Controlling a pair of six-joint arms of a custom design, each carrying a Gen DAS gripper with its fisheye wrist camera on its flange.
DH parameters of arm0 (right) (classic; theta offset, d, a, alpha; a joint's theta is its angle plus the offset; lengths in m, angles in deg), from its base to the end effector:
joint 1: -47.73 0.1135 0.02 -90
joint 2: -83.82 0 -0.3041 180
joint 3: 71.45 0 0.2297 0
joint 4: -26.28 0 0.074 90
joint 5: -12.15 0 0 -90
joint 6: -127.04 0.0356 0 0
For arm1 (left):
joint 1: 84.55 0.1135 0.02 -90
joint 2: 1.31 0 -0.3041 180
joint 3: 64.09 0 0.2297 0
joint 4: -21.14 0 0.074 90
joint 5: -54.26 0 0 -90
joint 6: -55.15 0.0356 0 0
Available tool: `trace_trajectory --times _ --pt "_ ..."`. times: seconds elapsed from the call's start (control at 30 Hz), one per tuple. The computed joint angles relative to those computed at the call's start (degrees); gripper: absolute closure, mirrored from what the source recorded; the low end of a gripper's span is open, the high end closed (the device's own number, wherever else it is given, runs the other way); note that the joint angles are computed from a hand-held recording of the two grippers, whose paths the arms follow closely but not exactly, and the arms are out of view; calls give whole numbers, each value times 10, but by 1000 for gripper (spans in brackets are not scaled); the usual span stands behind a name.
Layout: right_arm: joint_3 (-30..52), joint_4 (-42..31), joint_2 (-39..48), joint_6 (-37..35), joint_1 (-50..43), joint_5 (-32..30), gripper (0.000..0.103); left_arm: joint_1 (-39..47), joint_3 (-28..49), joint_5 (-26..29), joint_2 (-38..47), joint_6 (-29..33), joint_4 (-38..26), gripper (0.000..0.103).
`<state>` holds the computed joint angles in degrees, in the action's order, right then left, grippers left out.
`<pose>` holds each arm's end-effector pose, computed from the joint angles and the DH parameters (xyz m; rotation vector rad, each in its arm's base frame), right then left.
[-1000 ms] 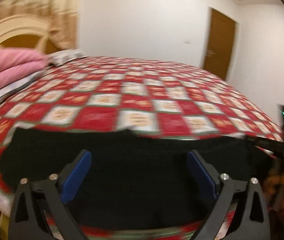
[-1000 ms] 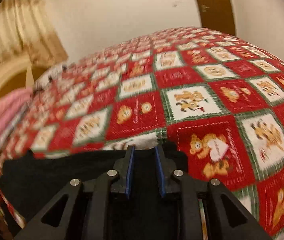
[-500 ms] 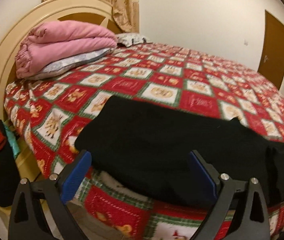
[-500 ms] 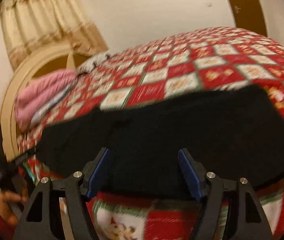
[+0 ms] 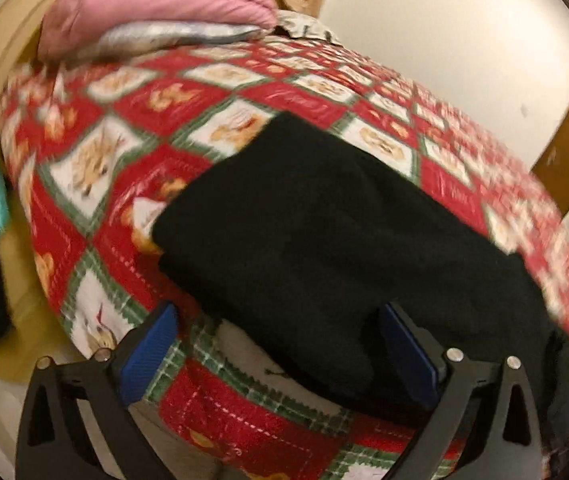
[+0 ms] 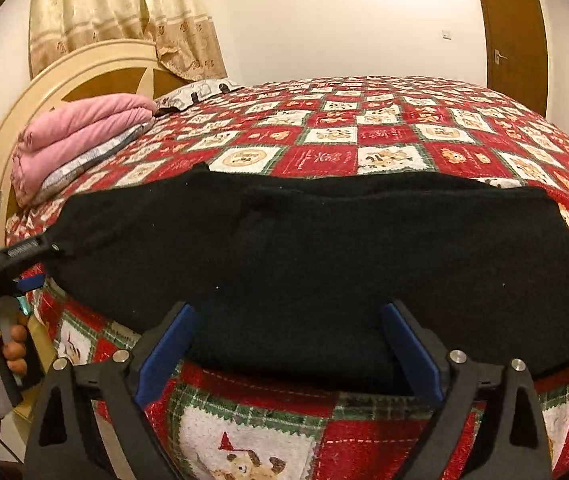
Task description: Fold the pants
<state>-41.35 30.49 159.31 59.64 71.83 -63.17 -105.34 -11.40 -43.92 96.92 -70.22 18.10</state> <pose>0.1741 0.0680 0.1730 0.1026 2.2628 0.1393 0.2792 -0.1006 0.1686 -0.3728 2.3974 -0.2786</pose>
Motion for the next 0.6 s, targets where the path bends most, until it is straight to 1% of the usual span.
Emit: trace_trajectory --times 0.1,0.13,0.17,0.2,0.23,0.3,0.37,0.43,0.6 --pt "-2 7 3 -2 2 3 5 26 -47 30 -17 5 68 1" --pt "-5 10 2 -1 2 2 5 37 -61 47 -20 5 90 1" --pt "-7 15 1 -1 0 -1 5 54 -84 75 -23 1 127 1" --pt "-11 20 -1 -2 -5 -7 5 64 -101 94 -27 -5 157 1" --pt "-14 26 -3 -2 -8 -11 5 80 -133 122 -32 -21 213 1" --pt "-17 31 -3 -1 -9 -14 4 92 -153 143 -31 -40 256 2" --pt "-16 34 1 -1 -4 -9 3 91 -155 148 -29 -47 267 3" --pt "-14 33 4 -3 0 -4 3 82 -145 141 -29 -47 259 7" --pt "-18 40 2 -1 -4 -14 3 71 -118 138 -14 -64 246 8"
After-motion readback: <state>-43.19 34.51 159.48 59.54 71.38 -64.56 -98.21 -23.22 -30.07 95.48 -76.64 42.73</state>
